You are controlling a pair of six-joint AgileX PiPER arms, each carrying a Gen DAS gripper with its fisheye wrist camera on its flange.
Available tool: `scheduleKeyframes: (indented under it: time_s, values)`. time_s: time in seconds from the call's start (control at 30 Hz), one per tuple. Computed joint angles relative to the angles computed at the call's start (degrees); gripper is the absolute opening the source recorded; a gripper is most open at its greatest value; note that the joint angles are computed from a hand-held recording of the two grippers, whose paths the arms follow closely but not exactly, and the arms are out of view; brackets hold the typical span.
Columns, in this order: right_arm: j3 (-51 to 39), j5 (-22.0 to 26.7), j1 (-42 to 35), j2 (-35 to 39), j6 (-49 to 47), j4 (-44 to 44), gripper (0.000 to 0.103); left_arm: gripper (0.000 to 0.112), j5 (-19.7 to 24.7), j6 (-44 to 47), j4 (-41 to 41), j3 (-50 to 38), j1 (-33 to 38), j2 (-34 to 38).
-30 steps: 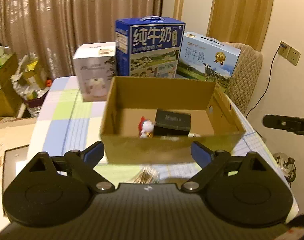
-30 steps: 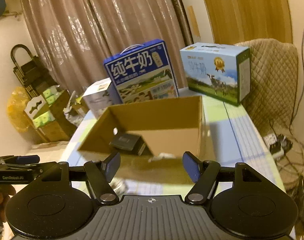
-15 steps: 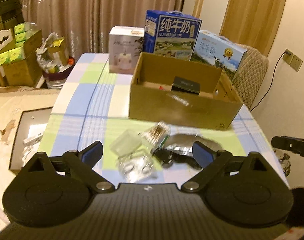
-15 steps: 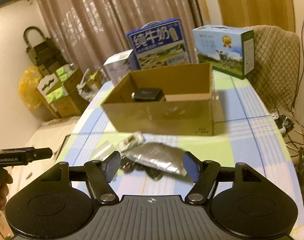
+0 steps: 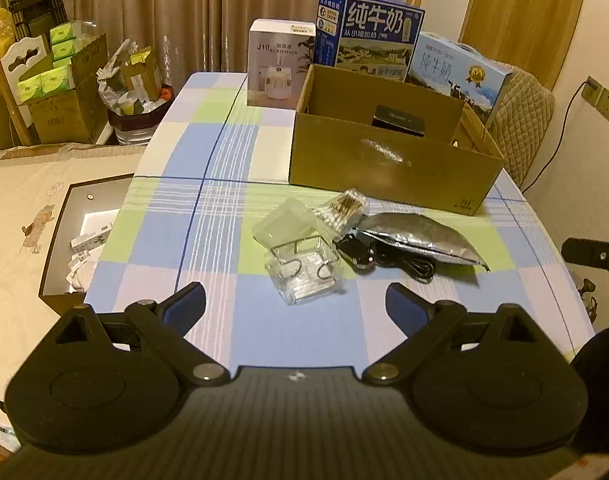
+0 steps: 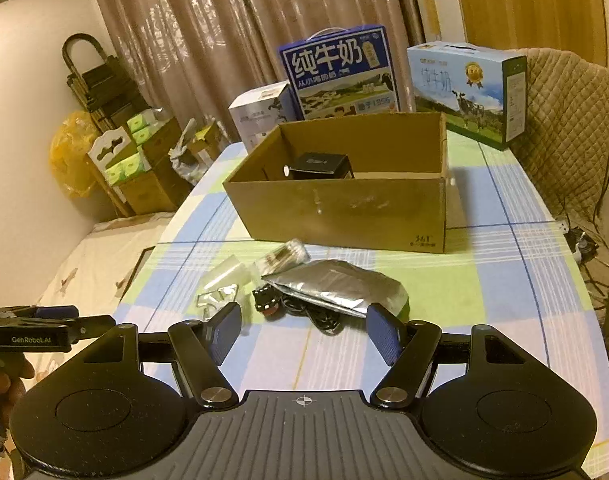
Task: Organize objects
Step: 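Withdraw both open tools from the box back over the table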
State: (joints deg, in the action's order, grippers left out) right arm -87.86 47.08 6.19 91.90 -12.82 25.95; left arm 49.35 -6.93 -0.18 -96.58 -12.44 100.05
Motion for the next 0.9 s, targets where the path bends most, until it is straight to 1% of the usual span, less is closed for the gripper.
scheduleKeyframes:
  time_s: [0.57,0.77,0.9]
  values:
    - [-0.26,0.98,0.17,1.28,0.37,-1.92,0.066,0.095,-0.39,-0.14,-0.1,0.29,-1.05,0.68]
    - [-1.56,2.76,-0.37,2.82,-2.28,-1.3,0.066,0.096,-0.54,-0.08,-0.51,0.49,-0.77,0.96]
    - [-4.3,5.22,-0.55,5.32,-5.02,-1.52,0.066,0.097,-0.67,0.07,-0.83,0.34,-0.45,1.59]
